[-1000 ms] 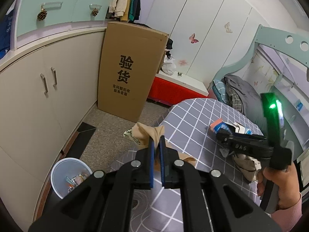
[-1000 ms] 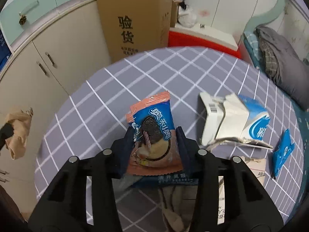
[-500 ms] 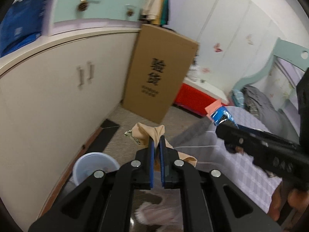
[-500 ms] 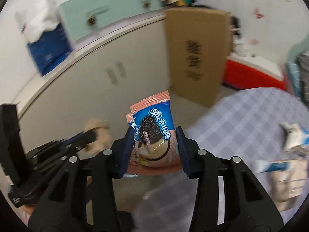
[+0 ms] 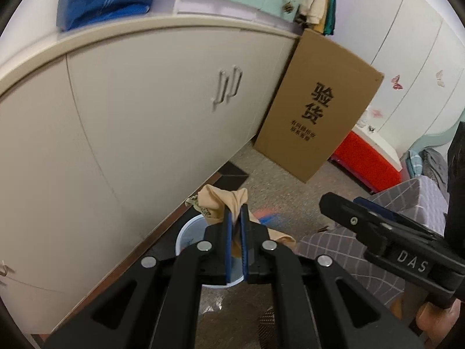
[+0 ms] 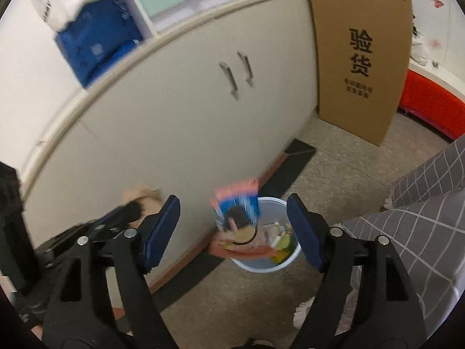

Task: Collect trash
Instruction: 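Carry both items to the bin while the right tool drops the cookie wrapper in, then open the left tool over the bin to drop the beige paper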

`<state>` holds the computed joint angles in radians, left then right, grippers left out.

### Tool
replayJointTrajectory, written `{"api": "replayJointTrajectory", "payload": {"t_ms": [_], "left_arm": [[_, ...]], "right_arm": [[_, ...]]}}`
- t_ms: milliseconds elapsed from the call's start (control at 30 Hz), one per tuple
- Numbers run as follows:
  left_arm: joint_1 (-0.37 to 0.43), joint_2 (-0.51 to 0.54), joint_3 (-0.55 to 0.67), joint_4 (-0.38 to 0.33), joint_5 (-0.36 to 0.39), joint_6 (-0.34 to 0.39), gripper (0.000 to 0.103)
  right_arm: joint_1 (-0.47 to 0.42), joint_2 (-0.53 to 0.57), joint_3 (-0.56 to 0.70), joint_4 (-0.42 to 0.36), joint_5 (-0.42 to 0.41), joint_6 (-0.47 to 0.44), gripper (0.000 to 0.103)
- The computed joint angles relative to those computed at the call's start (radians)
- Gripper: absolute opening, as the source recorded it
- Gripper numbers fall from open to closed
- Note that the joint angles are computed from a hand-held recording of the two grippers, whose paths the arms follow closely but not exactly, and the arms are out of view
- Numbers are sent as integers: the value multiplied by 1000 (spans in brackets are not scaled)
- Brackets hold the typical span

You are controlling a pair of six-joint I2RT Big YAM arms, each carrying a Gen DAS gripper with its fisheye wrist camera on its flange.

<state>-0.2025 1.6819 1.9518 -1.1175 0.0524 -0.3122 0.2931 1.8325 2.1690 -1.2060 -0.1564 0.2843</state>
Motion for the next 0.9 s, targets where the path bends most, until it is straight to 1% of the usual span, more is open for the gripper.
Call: {"api": "replayJointTrajectory", "payload": {"t_ms": [167,300,500,733,900], "left_arm": [[4,2,-17,5,21,5,5],[-5,0,-29,11,30,11,5],[-17,4,-25,7,32,17,5],[-29,37,19,-11,30,24,5],[-42,87,95,-39,30,21,6]], "right_arm": [[12,-17,-31,-11,72,-15,76],[13,-33,-52,-14,107,-29,77],[11,-43,-72,-7,119,-27,77],[10,-76,-122,36,165,-21,78],[-3,-106,-165,84,188,1,79]]}}
